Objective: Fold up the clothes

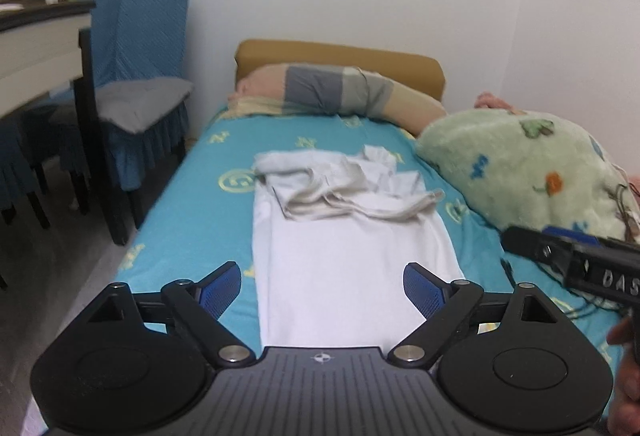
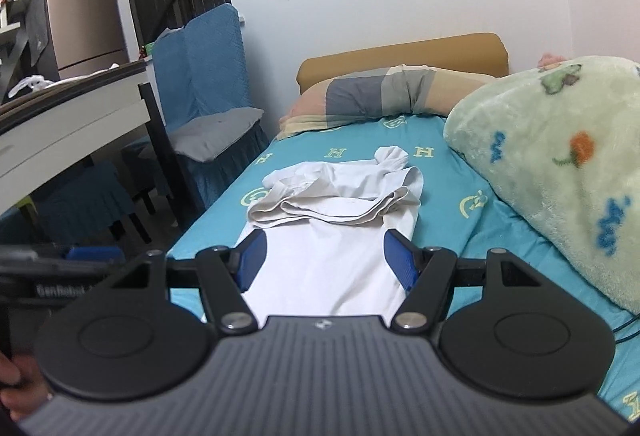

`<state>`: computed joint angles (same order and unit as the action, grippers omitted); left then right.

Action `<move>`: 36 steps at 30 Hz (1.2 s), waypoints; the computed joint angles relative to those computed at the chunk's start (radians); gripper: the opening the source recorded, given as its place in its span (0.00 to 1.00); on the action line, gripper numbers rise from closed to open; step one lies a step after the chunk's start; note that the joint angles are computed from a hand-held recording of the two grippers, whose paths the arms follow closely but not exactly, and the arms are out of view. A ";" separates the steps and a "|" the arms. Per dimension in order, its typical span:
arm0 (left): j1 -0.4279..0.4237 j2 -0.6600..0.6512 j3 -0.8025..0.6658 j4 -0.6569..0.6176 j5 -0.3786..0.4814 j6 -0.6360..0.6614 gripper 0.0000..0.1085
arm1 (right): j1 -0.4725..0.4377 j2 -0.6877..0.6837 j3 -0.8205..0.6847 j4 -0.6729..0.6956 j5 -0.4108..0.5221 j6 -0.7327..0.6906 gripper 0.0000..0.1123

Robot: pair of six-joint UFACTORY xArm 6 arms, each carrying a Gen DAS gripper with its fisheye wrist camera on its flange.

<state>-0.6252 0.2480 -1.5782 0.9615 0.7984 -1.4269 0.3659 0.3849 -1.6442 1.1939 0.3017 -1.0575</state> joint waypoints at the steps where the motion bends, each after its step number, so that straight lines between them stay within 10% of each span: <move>1: 0.003 -0.004 0.009 -0.002 -0.018 -0.012 0.83 | 0.001 0.001 0.000 0.004 -0.006 -0.004 0.60; 15: 0.017 0.025 -0.009 -0.085 0.031 0.009 0.94 | -0.008 0.049 -0.025 -0.167 0.048 0.179 0.76; 36: 0.119 0.034 0.092 -0.389 -0.304 -0.119 0.94 | -0.171 0.244 -0.222 -0.016 0.543 0.865 0.77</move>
